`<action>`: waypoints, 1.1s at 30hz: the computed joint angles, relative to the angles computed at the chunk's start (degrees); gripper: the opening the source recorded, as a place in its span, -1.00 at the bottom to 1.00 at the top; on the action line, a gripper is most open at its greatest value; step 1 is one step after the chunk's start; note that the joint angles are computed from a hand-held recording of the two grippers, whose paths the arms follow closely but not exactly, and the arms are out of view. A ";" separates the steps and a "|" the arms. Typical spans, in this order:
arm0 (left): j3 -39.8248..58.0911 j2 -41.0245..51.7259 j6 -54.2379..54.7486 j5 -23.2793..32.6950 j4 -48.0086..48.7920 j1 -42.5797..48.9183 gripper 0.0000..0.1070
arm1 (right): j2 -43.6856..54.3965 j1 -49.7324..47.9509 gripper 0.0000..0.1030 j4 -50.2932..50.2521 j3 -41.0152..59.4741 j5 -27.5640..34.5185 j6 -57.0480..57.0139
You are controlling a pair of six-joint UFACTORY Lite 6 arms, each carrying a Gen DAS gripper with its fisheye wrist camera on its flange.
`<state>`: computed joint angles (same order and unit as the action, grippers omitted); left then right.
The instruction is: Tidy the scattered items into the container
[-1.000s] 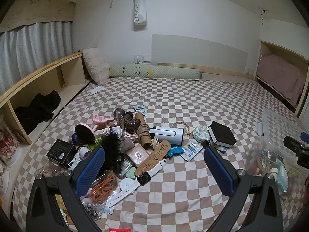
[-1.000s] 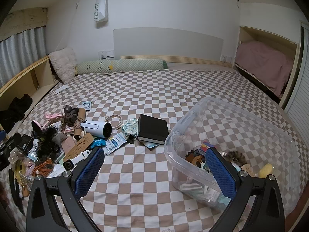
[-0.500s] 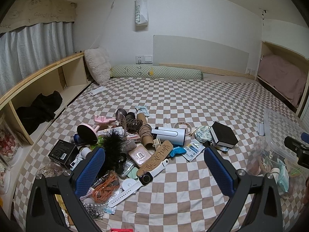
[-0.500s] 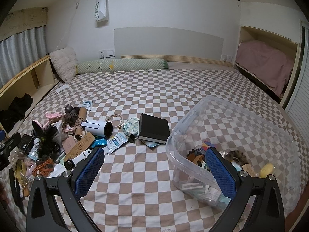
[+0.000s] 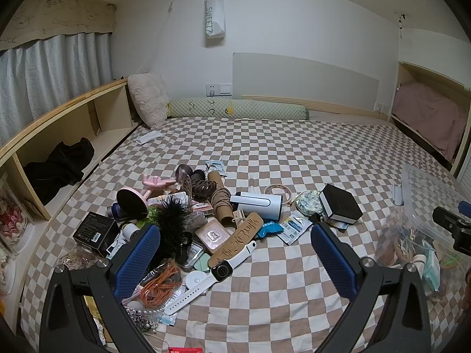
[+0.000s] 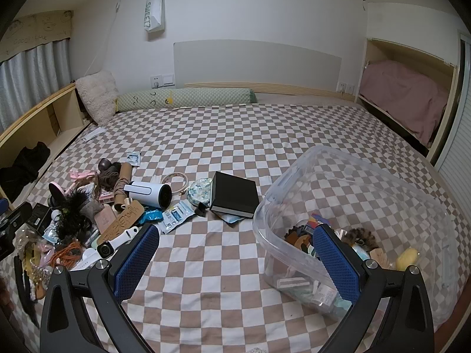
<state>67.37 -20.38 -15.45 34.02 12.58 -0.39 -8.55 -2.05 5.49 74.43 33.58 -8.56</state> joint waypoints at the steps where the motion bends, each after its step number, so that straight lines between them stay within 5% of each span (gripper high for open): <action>1: -0.06 0.03 -0.19 -0.05 0.18 -0.06 0.93 | 0.02 -0.16 1.00 0.27 0.01 0.02 -0.31; 21: -0.76 -0.77 -0.96 -0.97 1.63 0.84 0.93 | -1.50 -0.04 1.00 -0.13 -2.28 -3.37 0.11; 33: -1.60 -0.22 15.78 -2.84 -11.16 11.26 0.93 | 2.00 4.97 1.00 -4.00 -1.99 -3.61 1.95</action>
